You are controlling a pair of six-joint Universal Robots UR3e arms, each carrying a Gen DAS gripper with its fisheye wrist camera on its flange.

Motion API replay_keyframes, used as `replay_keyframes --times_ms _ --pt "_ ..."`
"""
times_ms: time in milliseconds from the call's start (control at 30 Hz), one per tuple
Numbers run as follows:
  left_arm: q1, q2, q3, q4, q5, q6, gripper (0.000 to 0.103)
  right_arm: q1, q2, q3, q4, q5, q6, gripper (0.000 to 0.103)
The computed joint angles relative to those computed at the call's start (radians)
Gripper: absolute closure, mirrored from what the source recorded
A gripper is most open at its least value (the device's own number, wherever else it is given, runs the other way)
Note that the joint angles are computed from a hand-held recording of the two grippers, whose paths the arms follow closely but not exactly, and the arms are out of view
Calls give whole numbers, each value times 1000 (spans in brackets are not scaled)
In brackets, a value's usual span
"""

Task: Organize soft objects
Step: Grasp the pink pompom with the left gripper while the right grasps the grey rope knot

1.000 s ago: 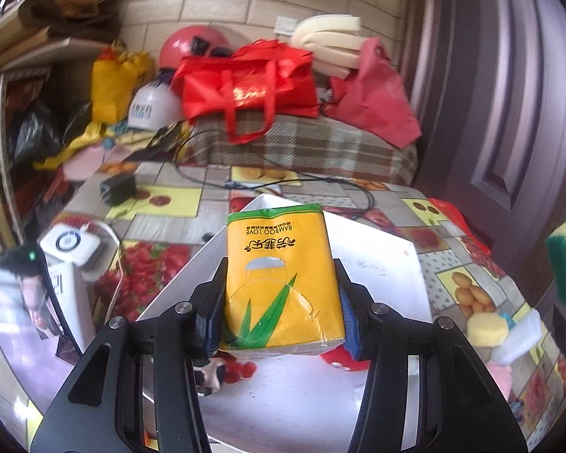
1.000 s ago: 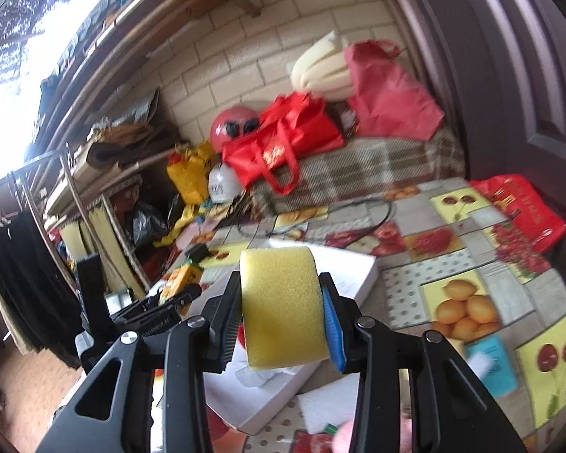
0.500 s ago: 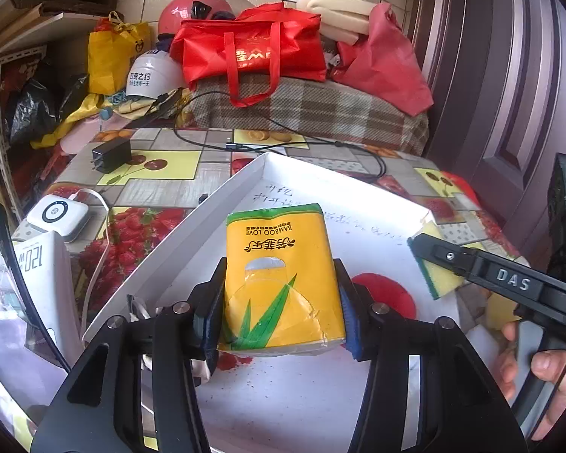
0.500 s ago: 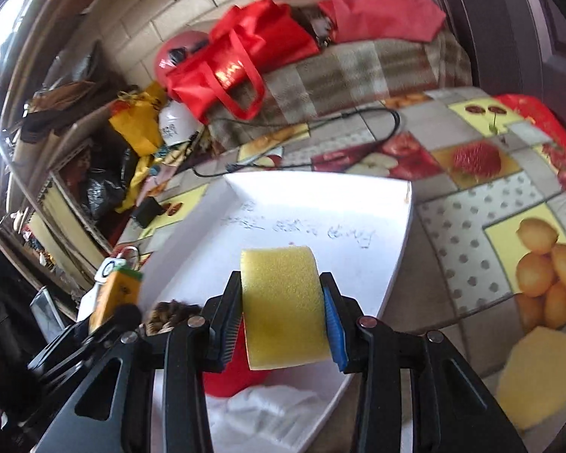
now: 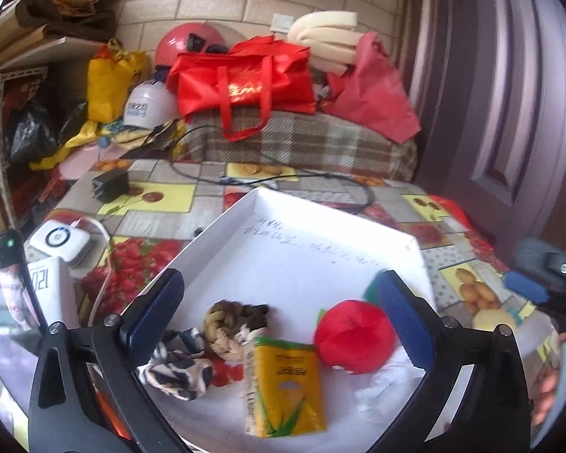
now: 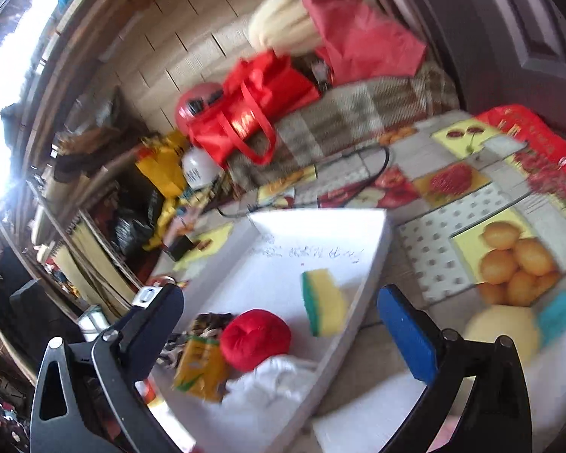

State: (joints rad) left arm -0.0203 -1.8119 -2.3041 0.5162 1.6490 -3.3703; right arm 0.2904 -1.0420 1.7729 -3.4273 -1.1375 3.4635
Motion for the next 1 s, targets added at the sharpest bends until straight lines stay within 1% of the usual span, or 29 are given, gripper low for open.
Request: replay_keyframes --times_ms 33,100,133,167,200,233,267,300,333,367,433,467,500,533,600,700,733,800,833,900,933,967,1000 --pt "-8 -1 1 14 -7 9 0 -39 -47 80 -46 48 -29 0" --pt "-29 1 7 22 -18 25 0 -162 -152 290 -188 179 -82 0" --pt "-41 1 15 18 -25 33 0 -232 -206 395 -267 215 -48 0" --pt "-53 -3 23 21 -38 45 0 -304 -261 499 -334 245 -43 0" --pt "-68 -6 32 19 -41 50 0 -387 -330 604 -347 289 -94 0" --pt "-89 -14 47 14 -55 63 0 -475 -425 704 -276 329 -183 0" --pt "-105 -22 59 9 -65 74 0 -529 -490 762 -197 357 -284 0" --pt "-124 -29 77 -8 -76 88 0 -541 -539 783 -113 336 -346 0" --pt "-144 -36 100 -42 -104 114 0 -535 -585 800 -17 284 -425 0" --pt "-155 -39 115 -71 -134 136 0 -528 -606 811 37 257 -479 0" --pt "-184 -51 156 -146 -207 193 0 -508 -636 837 135 241 -600 0" --pt "-205 -62 178 -172 -210 209 0 -495 -665 846 205 240 -670 0" --pt "-232 -77 208 -207 -203 222 0 -456 -665 844 231 210 -710 0" --pt "-250 -87 228 -237 -204 228 0 -392 -642 834 220 154 -725 0" --pt "-269 -101 262 -292 -228 232 0 -267 -550 776 184 53 -729 0" --pt "-294 -120 297 -339 -246 230 0 -136 -425 657 188 -32 -720 0" --pt "-302 -127 308 -347 -247 234 0 -72 -365 596 186 -87 -707 0" --pt "-315 -126 314 -368 -244 252 0 -24 -306 529 206 -143 -714 1" --pt "-319 -126 314 -371 -242 255 0 15 -257 474 215 -182 -700 4" --pt "-328 -129 330 -399 -240 250 0 26 -204 418 242 -198 -689 11" --pt "-328 -133 335 -405 -240 247 0 36 -175 383 265 -204 -678 21" --pt "-333 -137 343 -417 -237 243 0 43 -145 339 299 -207 -672 36" --pt "-340 -140 350 -427 -233 244 1 47 -133 311 306 -195 -664 42"
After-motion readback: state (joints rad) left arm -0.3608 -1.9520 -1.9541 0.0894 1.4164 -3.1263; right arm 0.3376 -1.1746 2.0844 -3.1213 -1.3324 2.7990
